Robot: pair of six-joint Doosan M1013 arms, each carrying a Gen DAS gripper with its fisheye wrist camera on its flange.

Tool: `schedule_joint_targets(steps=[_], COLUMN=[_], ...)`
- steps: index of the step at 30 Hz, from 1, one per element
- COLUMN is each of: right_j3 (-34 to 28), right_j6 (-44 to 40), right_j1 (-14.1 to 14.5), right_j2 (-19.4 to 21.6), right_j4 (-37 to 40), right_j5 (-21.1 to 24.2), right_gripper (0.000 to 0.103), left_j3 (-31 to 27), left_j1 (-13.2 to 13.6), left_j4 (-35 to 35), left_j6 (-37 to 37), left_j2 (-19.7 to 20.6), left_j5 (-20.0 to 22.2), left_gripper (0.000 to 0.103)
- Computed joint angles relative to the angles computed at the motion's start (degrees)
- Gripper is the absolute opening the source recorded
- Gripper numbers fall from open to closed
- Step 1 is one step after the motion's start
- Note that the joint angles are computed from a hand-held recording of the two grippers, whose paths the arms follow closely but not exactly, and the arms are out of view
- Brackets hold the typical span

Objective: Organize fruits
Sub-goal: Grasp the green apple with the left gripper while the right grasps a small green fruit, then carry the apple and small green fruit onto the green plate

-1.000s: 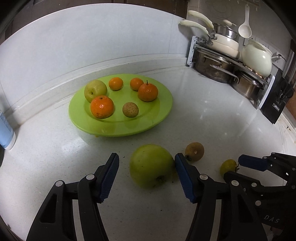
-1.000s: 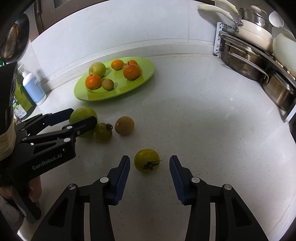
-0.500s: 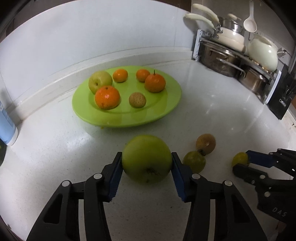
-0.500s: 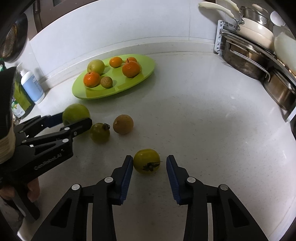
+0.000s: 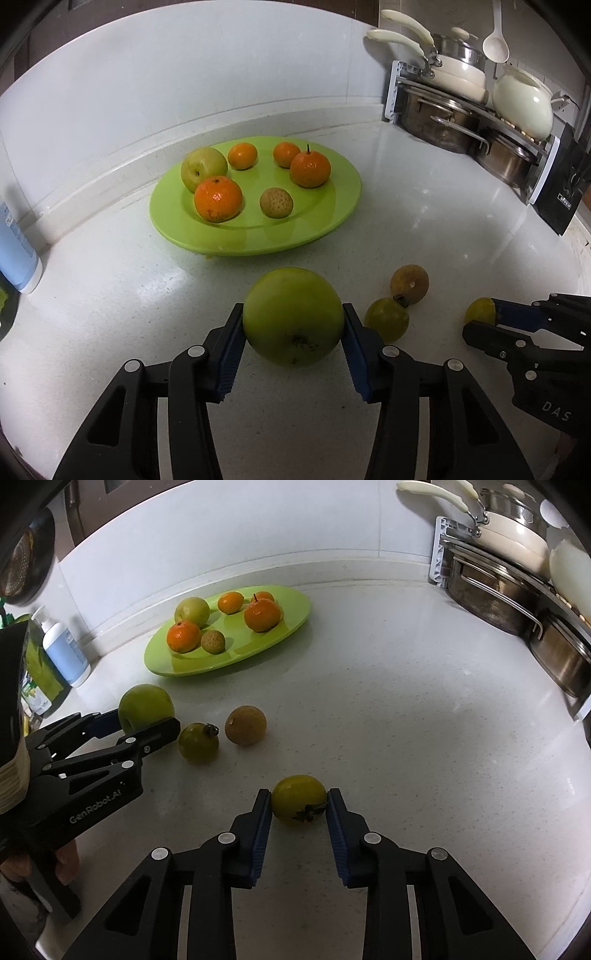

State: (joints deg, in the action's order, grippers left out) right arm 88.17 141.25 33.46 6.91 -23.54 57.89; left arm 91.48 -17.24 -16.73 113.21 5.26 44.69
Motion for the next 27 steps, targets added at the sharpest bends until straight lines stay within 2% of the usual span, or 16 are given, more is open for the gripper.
schedule_joint_targets(steps=[27], right_j3=[0.1], right_j6=[0.6], right_j1=[1.4], right_j2=[-2.1], right_j4=[-6.3], right_j5=[-4.8], right_gripper=[0.031], left_j3=[0.0], left_j1=[0.2], left_j4=[0.7], left_j6=[-2.9], left_j2=[-3.7], left_j5=[-1.4], left_gripper=[0.049])
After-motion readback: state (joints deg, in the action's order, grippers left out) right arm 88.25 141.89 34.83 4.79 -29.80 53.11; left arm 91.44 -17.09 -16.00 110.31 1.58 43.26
